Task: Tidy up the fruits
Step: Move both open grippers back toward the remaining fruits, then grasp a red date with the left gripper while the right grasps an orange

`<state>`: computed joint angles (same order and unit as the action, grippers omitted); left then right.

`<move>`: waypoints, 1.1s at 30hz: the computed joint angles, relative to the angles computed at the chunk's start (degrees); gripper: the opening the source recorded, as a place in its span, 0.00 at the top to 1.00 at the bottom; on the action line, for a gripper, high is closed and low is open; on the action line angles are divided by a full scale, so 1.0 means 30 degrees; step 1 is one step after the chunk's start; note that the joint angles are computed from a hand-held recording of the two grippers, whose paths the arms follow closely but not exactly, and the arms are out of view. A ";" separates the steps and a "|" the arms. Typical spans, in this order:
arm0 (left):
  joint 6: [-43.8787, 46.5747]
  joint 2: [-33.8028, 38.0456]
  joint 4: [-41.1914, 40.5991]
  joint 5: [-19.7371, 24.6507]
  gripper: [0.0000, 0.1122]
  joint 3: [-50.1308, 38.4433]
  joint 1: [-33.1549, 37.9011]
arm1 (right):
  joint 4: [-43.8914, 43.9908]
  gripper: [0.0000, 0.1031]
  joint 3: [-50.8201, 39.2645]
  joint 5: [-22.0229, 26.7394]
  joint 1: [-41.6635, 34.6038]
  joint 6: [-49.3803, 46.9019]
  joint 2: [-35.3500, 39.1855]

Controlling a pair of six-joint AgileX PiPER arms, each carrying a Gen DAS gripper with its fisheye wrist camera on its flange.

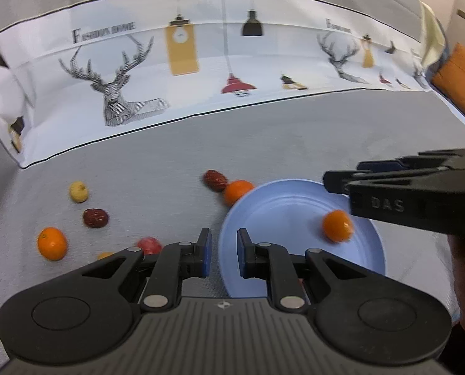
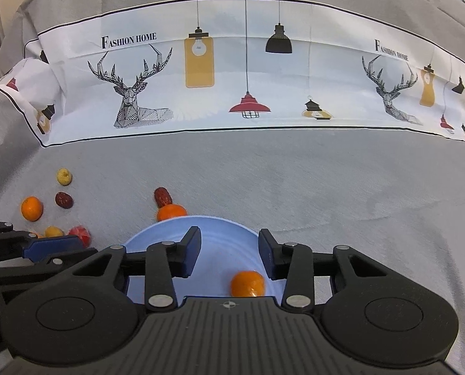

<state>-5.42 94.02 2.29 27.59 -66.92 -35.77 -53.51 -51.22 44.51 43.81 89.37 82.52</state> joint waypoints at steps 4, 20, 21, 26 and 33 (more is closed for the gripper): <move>0.0016 0.0407 -0.0158 0.0288 0.84 -0.0611 0.0676 | 0.0141 0.59 -0.0647 -0.0471 -0.0386 -0.0378 0.0665; -0.2058 0.2742 0.0855 0.1537 0.83 -0.3557 0.2831 | 0.1056 0.59 -0.3123 -0.2490 -0.1893 -0.1833 0.3366; -0.2171 0.2892 0.0870 0.1602 0.83 -0.3743 0.2939 | 0.1102 0.59 -0.3240 -0.2614 -0.2017 -0.1903 0.3500; -0.2423 0.3788 0.0424 0.2137 0.79 -0.4923 0.3708 | 0.1528 0.59 -0.3541 -0.3402 -0.2785 -0.2394 0.3936; -0.2612 0.5672 -0.1830 0.3524 0.65 -0.7243 0.5379 | 0.3780 0.52 -0.4618 -0.4341 -0.3866 -0.5331 0.5116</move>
<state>-13.26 111.04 -3.20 38.16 -88.65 -19.63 -42.17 -65.07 31.49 32.22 73.38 97.87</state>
